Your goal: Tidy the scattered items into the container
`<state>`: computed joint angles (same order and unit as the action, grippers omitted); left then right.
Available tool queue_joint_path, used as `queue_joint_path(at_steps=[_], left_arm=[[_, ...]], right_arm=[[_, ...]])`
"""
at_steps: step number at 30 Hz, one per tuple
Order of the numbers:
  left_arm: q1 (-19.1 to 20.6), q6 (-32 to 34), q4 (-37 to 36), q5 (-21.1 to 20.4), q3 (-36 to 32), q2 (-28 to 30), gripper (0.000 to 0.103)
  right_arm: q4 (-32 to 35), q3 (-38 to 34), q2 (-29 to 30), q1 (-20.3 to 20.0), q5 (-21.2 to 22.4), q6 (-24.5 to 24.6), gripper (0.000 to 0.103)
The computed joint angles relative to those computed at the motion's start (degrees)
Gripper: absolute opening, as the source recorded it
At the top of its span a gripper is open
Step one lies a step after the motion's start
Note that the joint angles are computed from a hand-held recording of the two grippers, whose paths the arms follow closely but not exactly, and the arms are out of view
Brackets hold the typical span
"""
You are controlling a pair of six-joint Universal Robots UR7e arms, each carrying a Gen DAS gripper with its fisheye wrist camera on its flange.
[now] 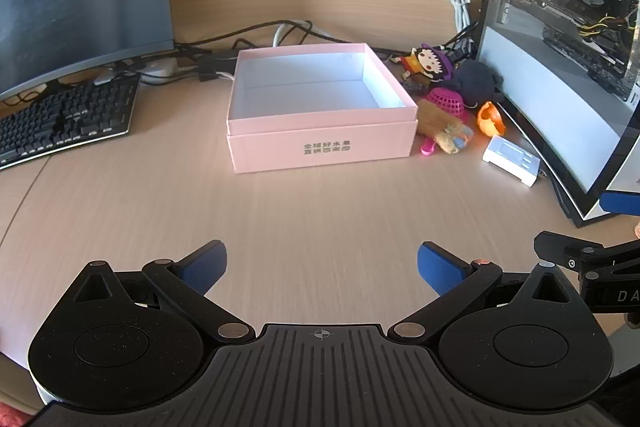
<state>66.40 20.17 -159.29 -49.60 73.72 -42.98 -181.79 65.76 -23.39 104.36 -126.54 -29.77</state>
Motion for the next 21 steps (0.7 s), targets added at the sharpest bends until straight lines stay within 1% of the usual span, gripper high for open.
queue_joint_path(at_steps=[21], left_arm=[[0.1, 0.1, 0.0, -0.1, 0.0, -0.1, 0.103]], right_arm=[[0.5, -0.9, 0.5, 0.0, 0.0, 0.1, 0.103]])
